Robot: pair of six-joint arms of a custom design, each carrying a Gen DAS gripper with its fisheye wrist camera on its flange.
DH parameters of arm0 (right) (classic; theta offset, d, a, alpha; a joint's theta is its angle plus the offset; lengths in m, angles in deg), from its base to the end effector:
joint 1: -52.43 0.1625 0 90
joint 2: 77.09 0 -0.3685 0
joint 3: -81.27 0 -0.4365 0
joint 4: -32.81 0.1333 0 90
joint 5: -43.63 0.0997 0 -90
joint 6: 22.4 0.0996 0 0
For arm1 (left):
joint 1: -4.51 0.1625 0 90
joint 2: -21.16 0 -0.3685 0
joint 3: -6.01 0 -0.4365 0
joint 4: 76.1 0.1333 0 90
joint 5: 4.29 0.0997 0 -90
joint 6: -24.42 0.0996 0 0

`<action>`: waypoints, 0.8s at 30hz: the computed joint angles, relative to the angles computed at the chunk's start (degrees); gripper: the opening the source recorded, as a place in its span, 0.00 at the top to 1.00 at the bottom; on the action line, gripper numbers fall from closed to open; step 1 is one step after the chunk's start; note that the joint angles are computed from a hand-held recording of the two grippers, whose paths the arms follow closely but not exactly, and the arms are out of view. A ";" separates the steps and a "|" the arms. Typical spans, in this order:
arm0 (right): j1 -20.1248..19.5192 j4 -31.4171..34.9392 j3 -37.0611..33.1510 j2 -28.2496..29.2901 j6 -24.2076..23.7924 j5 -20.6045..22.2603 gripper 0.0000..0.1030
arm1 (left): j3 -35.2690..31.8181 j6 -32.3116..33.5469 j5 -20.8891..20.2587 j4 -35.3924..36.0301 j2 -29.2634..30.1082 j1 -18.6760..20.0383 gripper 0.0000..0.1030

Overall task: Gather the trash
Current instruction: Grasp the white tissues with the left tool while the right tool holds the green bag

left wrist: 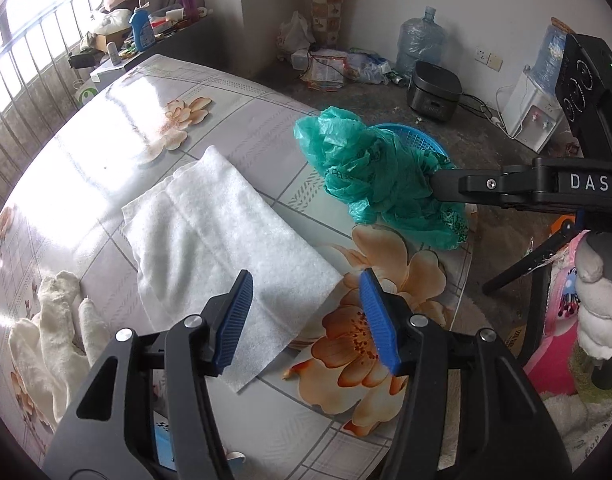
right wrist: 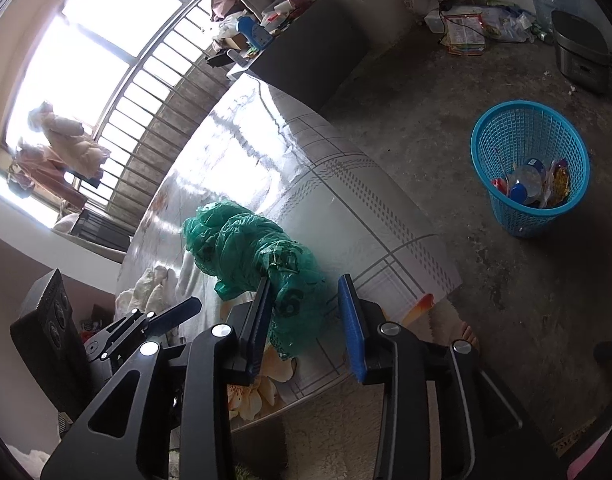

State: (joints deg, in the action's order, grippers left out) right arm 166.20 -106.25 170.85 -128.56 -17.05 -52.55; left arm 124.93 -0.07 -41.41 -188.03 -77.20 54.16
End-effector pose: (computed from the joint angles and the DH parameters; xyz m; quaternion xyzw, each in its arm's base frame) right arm 0.3902 -0.5818 0.1031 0.1540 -0.9820 0.1057 0.0280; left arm -0.1333 -0.4854 0.3161 0.1183 0.8875 -0.2477 0.3701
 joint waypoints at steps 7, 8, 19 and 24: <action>0.14 0.01 0.34 0.30 0.72 0.42 0.67 | 0.20 -0.05 0.24 -1.49 -0.41 1.01 0.66; 0.18 -0.06 0.39 0.28 0.87 0.40 0.67 | 0.17 -0.12 0.07 -1.60 -0.55 1.21 0.70; 1.10 -2.27 1.03 -1.72 1.71 0.50 0.81 | 0.79 0.14 -1.84 -6.74 -5.64 1.28 1.00; 1.25 -4.99 0.80 -3.48 1.30 -0.51 0.82 | -0.20 1.64 -1.64 -9.83 -7.50 -0.69 1.00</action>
State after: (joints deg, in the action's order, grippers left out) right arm 167.45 -111.23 171.65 -132.05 -15.75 -53.06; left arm 124.73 1.57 -43.05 -197.86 -84.70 53.47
